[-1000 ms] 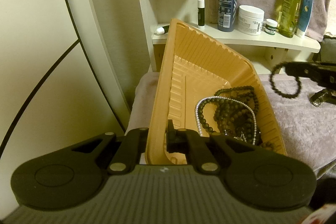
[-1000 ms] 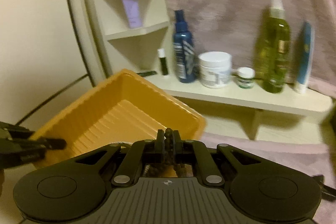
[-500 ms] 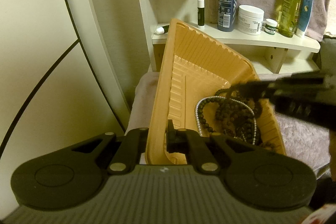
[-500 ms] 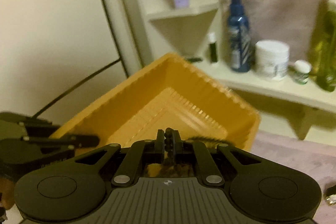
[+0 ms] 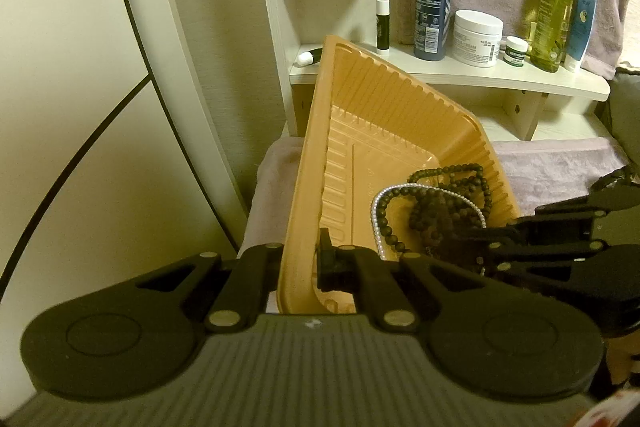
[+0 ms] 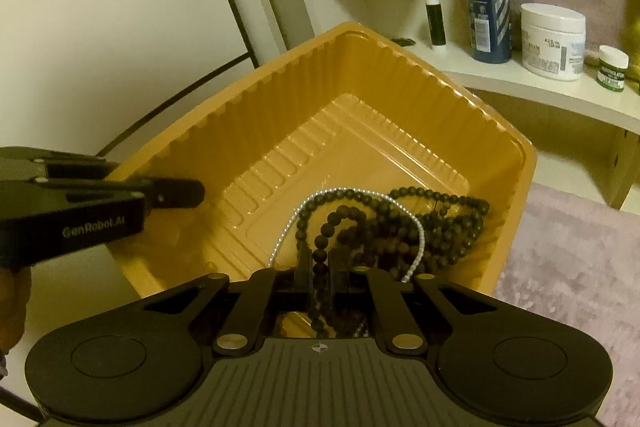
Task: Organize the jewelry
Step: 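Carry the bead bracelet into the held tray and open the right gripper, then grasp the black-strap watch by its strap with the right gripper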
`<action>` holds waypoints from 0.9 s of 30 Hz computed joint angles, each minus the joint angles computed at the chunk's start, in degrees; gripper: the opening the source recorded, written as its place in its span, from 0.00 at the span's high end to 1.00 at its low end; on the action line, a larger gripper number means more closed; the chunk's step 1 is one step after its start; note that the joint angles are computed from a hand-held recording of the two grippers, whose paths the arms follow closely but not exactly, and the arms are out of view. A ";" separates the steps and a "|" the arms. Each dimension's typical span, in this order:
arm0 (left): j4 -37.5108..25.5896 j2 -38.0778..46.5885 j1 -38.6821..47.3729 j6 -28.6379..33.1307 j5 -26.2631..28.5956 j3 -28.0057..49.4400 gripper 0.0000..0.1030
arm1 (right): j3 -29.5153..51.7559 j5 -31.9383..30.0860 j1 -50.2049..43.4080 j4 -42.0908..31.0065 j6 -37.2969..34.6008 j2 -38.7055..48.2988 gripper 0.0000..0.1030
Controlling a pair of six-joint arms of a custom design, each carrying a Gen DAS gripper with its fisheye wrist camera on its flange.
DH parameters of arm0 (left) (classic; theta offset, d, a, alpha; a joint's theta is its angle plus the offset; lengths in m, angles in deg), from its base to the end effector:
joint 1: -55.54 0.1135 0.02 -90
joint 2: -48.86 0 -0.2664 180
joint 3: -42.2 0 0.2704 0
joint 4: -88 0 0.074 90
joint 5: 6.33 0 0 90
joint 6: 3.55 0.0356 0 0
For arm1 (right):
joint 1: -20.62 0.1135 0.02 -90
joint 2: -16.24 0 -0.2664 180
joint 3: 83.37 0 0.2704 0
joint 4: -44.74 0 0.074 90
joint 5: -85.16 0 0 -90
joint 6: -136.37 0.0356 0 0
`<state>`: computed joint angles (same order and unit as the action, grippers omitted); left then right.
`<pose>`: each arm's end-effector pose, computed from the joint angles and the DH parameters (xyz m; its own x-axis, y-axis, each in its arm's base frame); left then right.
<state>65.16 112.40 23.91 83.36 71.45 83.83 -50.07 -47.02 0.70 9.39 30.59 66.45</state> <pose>0.1993 -0.1139 0.1745 -0.6193 0.3196 -0.7172 0.3517 0.9296 0.1105 0.1677 -0.0353 0.1602 -0.6790 0.0317 -0.7334 -0.3311 0.8785 0.3445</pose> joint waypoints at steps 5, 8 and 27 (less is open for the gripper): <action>0.01 0.00 0.02 -0.02 0.02 0.00 0.96 | -0.96 -1.26 -3.13 0.00 -1.10 -1.27 0.53; 0.02 0.01 0.00 -0.04 0.01 -0.01 0.96 | -1.04 -2.56 -5.48 -1.14 -2.41 -2.39 0.46; -0.05 -0.03 0.09 0.03 0.08 0.05 0.96 | 0.45 -4.33 -26.29 -6.77 -11.65 -1.40 0.46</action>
